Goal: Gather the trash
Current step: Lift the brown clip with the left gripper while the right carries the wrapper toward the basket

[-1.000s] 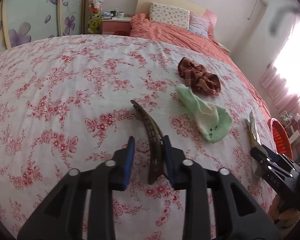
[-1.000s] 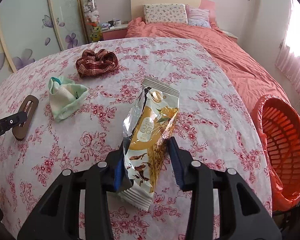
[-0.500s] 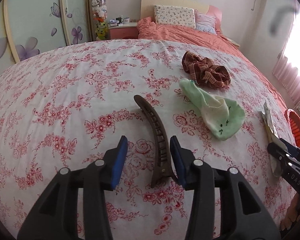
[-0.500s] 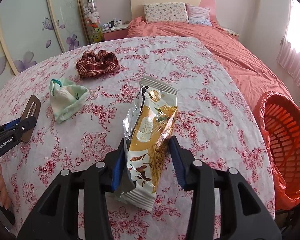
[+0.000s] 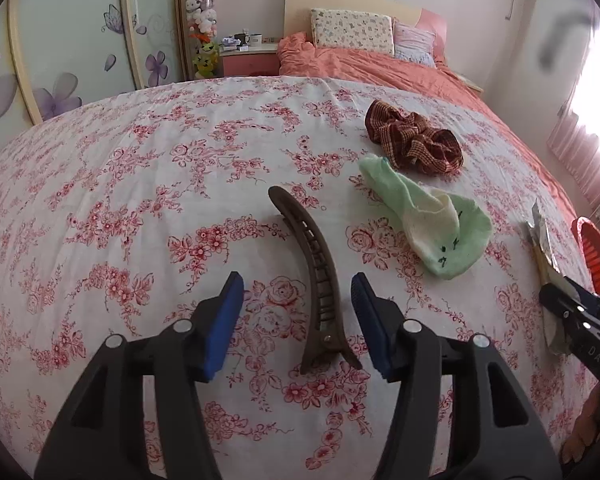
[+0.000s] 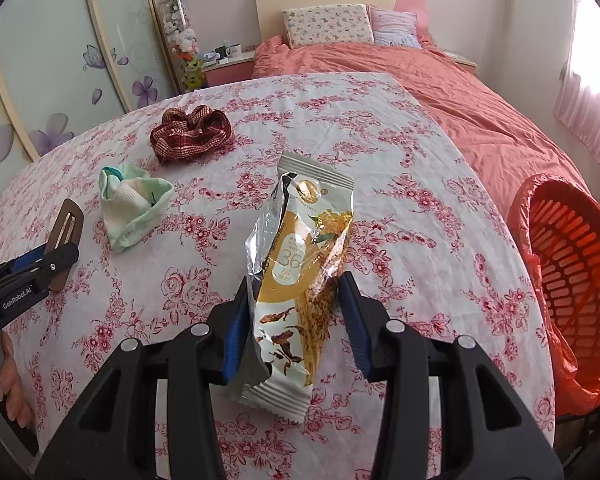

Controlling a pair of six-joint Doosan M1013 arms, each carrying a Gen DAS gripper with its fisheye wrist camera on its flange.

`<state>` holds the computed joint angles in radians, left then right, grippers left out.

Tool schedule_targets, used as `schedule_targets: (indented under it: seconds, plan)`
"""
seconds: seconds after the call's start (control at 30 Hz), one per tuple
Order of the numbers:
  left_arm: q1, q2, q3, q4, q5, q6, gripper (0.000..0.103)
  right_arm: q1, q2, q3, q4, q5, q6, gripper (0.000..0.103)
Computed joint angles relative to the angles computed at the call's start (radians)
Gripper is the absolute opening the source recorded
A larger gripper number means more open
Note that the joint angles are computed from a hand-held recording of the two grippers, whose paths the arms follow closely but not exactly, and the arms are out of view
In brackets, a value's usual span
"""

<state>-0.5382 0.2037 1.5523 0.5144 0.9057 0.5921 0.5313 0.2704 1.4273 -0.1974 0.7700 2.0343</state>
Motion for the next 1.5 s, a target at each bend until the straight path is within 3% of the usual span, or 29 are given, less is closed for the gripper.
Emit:
schedule_targets:
  seconds: [0.47, 0.67, 0.73, 0.77, 1.07, 1.5]
  plan:
    - [0.001, -0.002, 0.002, -0.006, -0.008, 0.019, 0.053, -0.006, -0.003, 0.004, 0.015, -0.008, -0.006, 0.043]
    - [0.001, 0.011, -0.014, 0.006, 0.011, 0.082, 0.038, -0.004, -0.002, 0.004, 0.006, -0.003, -0.011, 0.043]
    - [0.006, 0.014, -0.018, -0.001, 0.001, 0.099, 0.027, -0.006, -0.004, 0.007, 0.008, -0.009, -0.007, 0.040]
    - [0.008, 0.015, -0.019, -0.003, -0.002, 0.103, 0.017, -0.010, -0.007, 0.011, 0.020, -0.017, -0.007, 0.039]
    - [0.008, -0.007, 0.004, -0.033, -0.042, 0.119, 0.016, -0.027, -0.059, 0.074, 0.039, -0.112, -0.017, 0.035]
    - [-0.075, -0.018, -0.059, -0.032, -0.080, 0.181, 0.016, -0.075, -0.154, 0.154, 0.063, -0.161, -0.033, 0.035]
